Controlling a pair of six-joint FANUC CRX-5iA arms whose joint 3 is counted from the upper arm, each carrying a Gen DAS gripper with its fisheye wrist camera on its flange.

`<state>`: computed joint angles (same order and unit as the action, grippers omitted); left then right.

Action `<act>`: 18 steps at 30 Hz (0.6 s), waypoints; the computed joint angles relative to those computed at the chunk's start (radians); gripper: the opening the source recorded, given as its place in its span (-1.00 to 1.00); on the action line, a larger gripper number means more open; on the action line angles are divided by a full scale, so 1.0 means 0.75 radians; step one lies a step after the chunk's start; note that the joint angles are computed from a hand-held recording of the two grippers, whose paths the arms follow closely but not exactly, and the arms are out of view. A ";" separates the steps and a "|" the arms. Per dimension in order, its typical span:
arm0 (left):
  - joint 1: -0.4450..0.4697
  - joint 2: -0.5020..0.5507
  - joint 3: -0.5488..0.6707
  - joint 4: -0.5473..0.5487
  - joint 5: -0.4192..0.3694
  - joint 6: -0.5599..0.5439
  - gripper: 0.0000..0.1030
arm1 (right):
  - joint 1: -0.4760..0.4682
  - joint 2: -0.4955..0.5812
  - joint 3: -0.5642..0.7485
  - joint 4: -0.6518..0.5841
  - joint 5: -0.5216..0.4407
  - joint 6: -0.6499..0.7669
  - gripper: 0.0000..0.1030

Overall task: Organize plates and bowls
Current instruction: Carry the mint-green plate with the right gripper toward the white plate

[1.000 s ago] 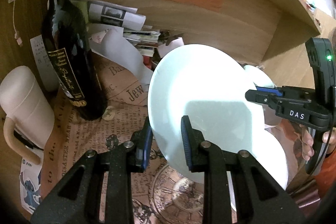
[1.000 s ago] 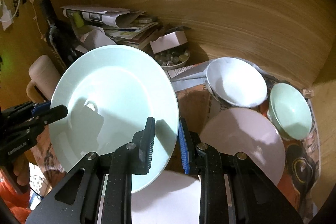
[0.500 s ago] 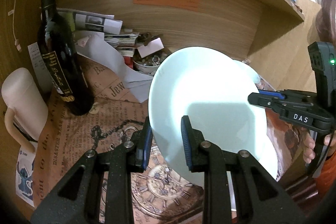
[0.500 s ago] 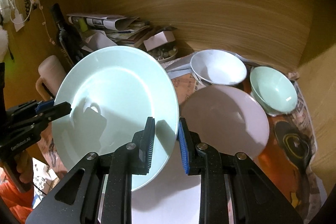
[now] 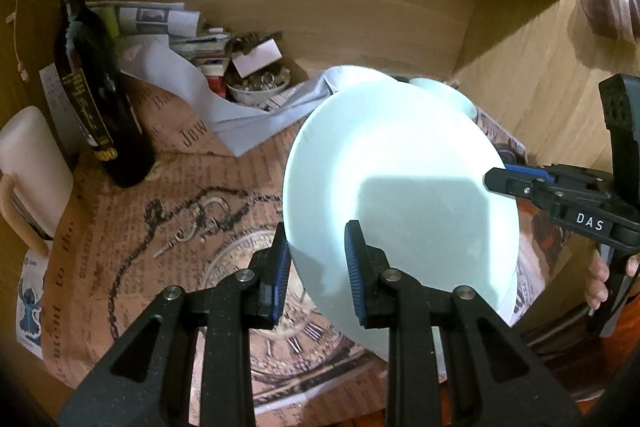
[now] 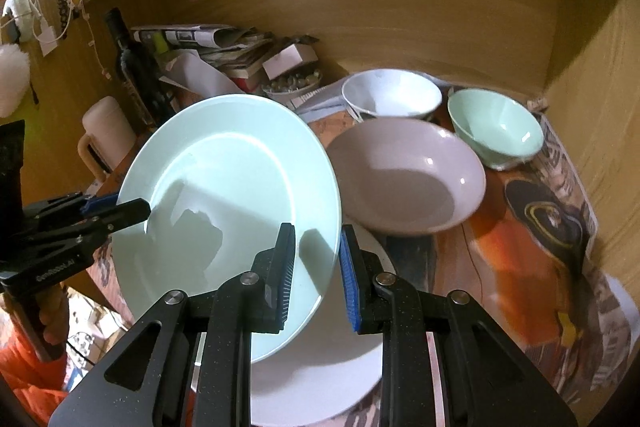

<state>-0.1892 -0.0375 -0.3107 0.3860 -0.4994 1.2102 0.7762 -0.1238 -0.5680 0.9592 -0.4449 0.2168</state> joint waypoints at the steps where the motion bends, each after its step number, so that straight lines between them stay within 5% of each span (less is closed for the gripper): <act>1: -0.004 0.001 0.000 -0.009 -0.004 0.010 -0.49 | -0.001 -0.006 -0.011 0.004 0.003 -0.008 -0.60; 18: -0.048 0.041 0.015 -0.144 -0.069 0.155 -0.49 | -0.027 -0.007 -0.078 -0.107 0.079 0.026 -0.60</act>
<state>-0.2251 -0.0069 -0.2994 0.2782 -0.5512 1.3261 0.7560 -0.1288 -0.6263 0.8790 -0.3860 0.2362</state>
